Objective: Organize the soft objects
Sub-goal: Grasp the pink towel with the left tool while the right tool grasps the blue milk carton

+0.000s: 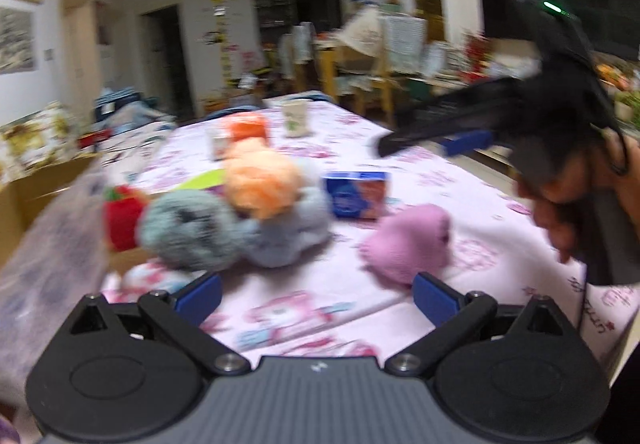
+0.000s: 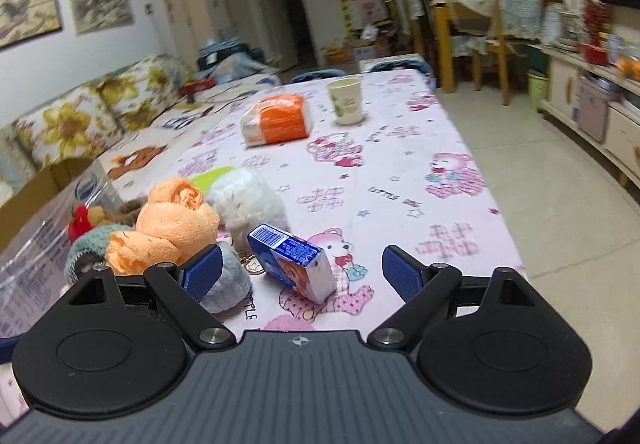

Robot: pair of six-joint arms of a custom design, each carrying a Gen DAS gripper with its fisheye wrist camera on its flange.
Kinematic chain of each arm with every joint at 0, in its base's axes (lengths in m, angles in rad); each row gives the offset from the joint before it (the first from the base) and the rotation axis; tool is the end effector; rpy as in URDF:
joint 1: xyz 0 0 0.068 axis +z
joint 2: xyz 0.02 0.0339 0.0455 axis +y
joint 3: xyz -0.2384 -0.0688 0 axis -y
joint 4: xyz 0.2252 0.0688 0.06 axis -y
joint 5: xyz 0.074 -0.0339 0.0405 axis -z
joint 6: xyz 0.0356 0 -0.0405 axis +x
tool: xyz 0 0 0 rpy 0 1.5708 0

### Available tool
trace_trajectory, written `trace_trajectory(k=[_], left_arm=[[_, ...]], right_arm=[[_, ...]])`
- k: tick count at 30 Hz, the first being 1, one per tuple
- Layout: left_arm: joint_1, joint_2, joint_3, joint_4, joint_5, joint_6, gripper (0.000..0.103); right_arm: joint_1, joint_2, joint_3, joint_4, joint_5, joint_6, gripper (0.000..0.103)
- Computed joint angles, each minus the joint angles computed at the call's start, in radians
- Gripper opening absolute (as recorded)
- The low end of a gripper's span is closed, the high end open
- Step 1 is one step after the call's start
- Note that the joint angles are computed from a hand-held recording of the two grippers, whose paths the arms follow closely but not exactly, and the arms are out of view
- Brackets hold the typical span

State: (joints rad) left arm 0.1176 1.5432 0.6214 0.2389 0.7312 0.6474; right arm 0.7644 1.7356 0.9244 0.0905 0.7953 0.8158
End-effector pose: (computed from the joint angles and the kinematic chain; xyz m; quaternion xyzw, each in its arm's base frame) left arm 0.2762 0.0087 0.1452 0.3690 0.7738 -0.1498 0.4926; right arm 0.2572 0.2114 0.1614 0.1812 0.8356 0.0218 0.5182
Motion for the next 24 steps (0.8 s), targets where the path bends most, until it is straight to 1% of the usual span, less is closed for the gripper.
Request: trace_trajectory(k=[3,4,7,8,10,12,13,15,16,18,20,21,23,24], left_arm=[[-0.062,0.06,0.025,0.022,-0.004,0.001,0.099],[-0.08,0.082,0.039,0.022,-0.001,0.004,0.099],[-0.122,0.141,0.091,-0.014,0.018,0.008,0.098],[-0.142,0.164,0.115,-0.027,0.013,0.0,0.098],[-0.173,0.214,0.172,-0.063,0.0,-0.007,0.098],[-0.194,0.25,0.214,-0.089,0.0,-0.018,0.098],[-0.205,0.267,0.23,-0.093,-0.002,-0.028,0.098],[-0.221,0.292,0.264,-0.117,-0.001,-0.035,0.097],[-0.224,0.306,0.284,-0.134,0.005,-0.029,0.096],[-0.237,0.328,0.315,-0.158,0.0,-0.022,0.091],[-0.248,0.349,0.346,-0.192,-0.011,-0.019,0.079],[-0.25,0.362,0.368,-0.219,-0.008,-0.012,0.078],[-0.253,0.373,0.383,-0.235,-0.003,-0.007,0.067],[-0.252,0.373,0.387,-0.244,-0.001,-0.001,0.064]], right_arm=[[-0.017,0.01,0.004,0.026,-0.034,-0.054,0.103],[-0.047,-0.017,-0.024,0.05,-0.07,-0.085,0.103],[-0.085,0.0,-0.008,0.067,-0.144,-0.114,0.103],[-0.091,-0.013,-0.027,0.074,-0.164,-0.119,0.101],[-0.095,-0.013,-0.023,0.067,-0.189,-0.134,0.097],[-0.099,-0.027,-0.014,0.034,-0.199,-0.146,0.088],[-0.096,-0.033,-0.011,0.021,-0.206,-0.147,0.087],[-0.107,-0.041,-0.006,0.004,-0.233,-0.157,0.078],[-0.107,-0.043,-0.003,-0.006,-0.244,-0.159,0.076],[-0.104,-0.048,-0.001,-0.021,-0.256,-0.162,0.068],[-0.092,-0.053,-0.002,-0.036,-0.263,-0.153,0.063],[-0.095,-0.055,-0.005,-0.036,-0.274,-0.156,0.058],[-0.082,-0.053,0.004,-0.055,-0.275,-0.147,0.052],[-0.083,-0.044,0.021,-0.067,-0.278,-0.145,0.051]])
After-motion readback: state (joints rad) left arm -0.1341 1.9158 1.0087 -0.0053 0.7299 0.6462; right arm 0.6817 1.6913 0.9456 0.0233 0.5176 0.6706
